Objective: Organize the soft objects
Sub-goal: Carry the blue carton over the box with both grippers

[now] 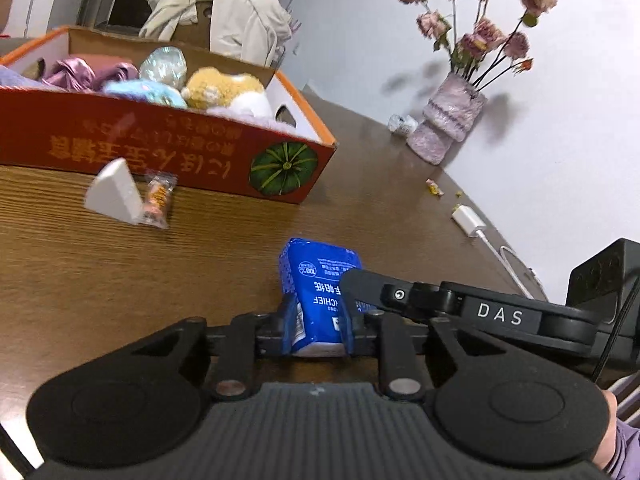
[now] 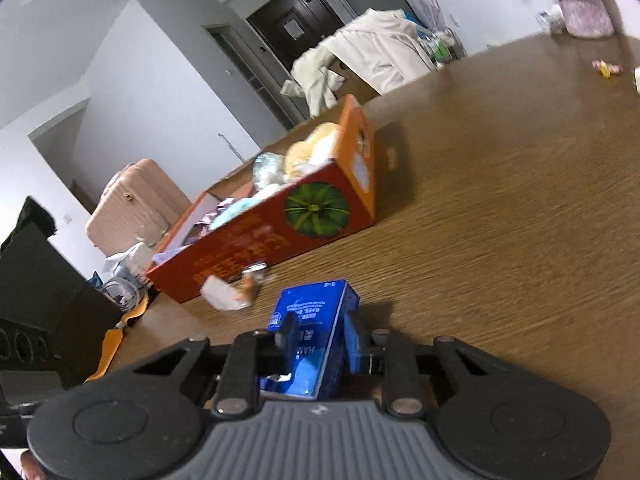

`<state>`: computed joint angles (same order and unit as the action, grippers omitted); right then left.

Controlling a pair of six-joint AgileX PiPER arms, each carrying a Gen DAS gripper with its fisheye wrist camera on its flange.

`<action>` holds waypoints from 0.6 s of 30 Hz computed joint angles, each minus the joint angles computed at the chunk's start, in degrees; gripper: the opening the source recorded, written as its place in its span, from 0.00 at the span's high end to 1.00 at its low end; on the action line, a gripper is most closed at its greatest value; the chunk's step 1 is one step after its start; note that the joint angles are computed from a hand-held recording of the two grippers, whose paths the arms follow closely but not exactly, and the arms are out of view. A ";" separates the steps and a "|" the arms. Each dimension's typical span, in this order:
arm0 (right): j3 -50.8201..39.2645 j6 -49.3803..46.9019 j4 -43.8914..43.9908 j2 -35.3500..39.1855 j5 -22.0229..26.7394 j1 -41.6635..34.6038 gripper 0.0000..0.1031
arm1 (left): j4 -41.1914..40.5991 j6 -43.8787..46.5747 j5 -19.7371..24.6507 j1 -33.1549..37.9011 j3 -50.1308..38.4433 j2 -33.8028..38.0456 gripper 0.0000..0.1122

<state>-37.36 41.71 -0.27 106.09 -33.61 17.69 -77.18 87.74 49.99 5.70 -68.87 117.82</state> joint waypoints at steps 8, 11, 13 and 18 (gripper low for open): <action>2.10 -20.47 25.13 -10.06 0.86 13.43 0.77 | -1.81 6.51 9.03 10.07 7.64 -9.13 0.80; 0.74 -28.38 33.73 -11.91 1.24 17.95 0.77 | -1.57 7.98 11.83 13.74 9.05 -11.24 0.80; -0.21 -32.19 37.88 -12.67 1.46 20.24 0.77 | -1.03 8.45 13.48 15.97 9.53 -12.29 0.80; -3.12 -41.95 47.41 -13.79 1.84 24.11 0.77 | -0.43 8.40 16.81 19.22 8.56 -13.16 0.80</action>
